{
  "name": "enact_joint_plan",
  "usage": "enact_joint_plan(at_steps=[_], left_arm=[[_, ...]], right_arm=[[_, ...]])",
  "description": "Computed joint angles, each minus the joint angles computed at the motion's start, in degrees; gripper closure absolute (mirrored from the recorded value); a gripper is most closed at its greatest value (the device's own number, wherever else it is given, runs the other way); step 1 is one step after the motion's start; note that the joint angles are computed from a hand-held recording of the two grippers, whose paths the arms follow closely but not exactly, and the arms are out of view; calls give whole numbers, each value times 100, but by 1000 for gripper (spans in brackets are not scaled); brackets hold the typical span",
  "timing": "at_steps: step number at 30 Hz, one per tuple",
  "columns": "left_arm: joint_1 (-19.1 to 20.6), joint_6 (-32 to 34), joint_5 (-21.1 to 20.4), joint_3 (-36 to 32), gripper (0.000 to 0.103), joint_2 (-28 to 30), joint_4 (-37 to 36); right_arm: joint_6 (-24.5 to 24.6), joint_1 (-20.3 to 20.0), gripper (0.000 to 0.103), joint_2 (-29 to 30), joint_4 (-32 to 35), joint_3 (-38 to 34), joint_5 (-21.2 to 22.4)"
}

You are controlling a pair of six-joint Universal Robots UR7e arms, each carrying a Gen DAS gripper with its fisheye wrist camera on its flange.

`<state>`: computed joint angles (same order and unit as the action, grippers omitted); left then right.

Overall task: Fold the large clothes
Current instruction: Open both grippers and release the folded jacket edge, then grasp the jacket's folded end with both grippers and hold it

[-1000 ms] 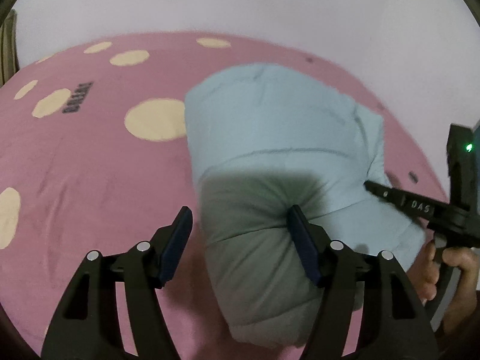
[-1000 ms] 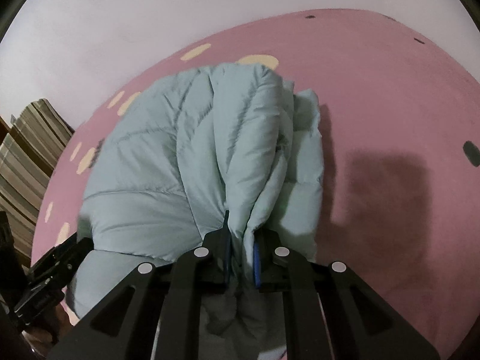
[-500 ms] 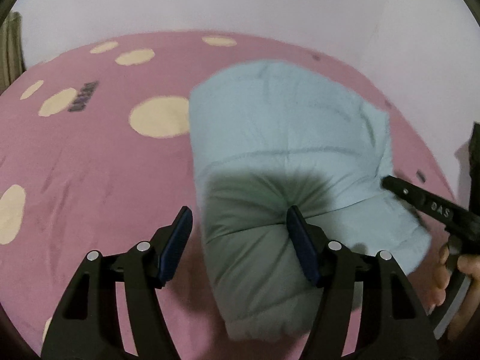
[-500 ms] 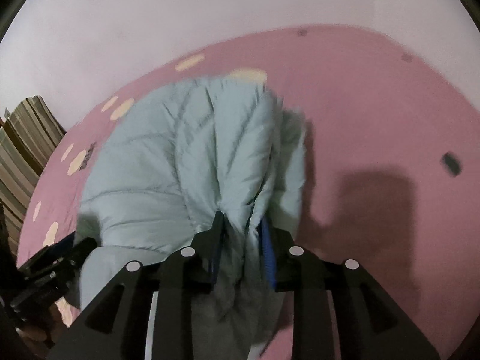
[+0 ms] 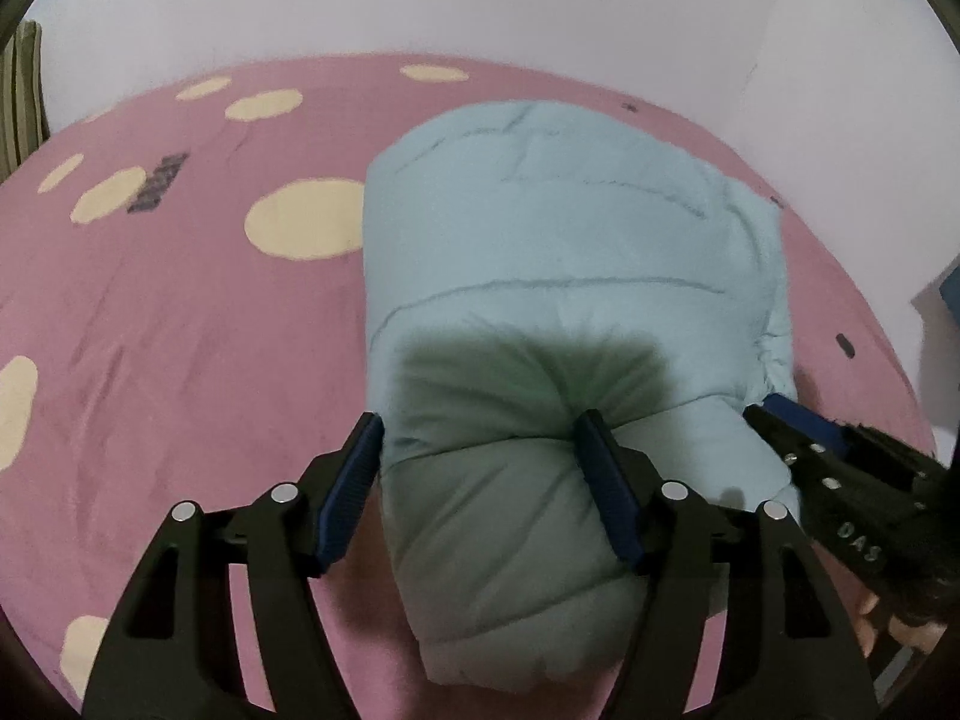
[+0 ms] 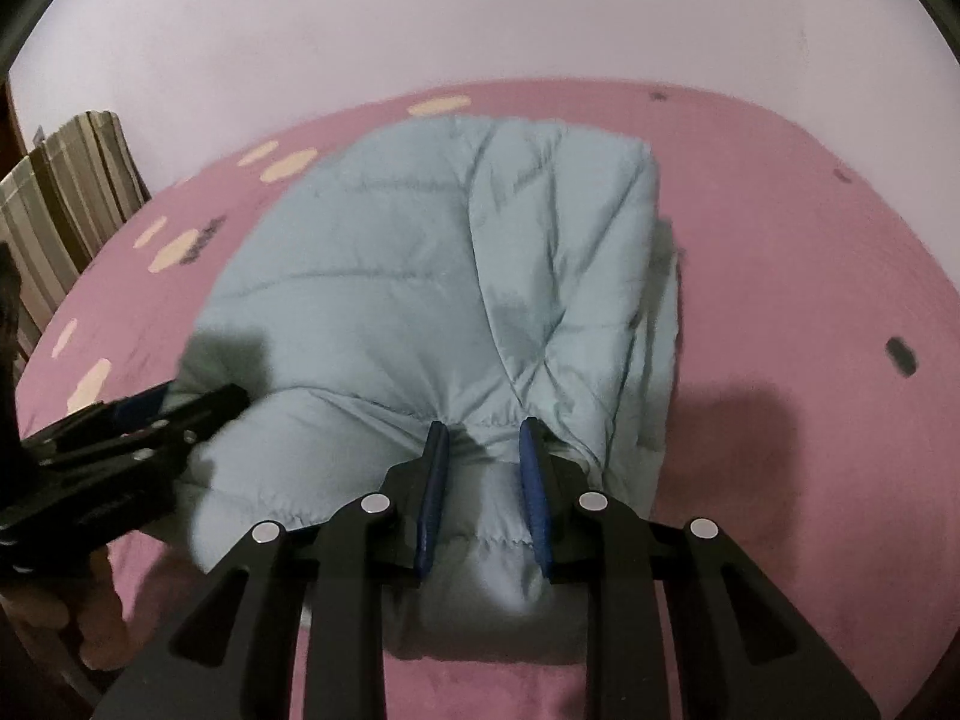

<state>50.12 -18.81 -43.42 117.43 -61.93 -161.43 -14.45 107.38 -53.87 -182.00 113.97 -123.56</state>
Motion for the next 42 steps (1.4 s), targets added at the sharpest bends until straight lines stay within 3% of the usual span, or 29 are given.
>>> enact_joint_plan(at_steps=[5, 19, 23, 27, 36, 42], left_arm=[[172, -82, -176, -146, 35, 122, 199], [156, -163, -224, -124, 36, 46, 187], [47, -205, -168, -155, 36, -119, 428], [-103, 32, -29, -209, 36, -249, 115], [3, 919, 409, -1354, 36, 509, -396], [325, 640, 346, -1946, 36, 962, 218]], right_arm=[[212, -217, 79, 44, -48, 50, 302], [35, -125, 78, 63, -367, 138, 211], [151, -38, 70, -111, -99, 146, 191], [207, 111, 65, -227, 14, 33, 136], [-192, 275, 64, 292, 30, -1269, 18], [-301, 96, 64, 716, 201, -1807, -248]])
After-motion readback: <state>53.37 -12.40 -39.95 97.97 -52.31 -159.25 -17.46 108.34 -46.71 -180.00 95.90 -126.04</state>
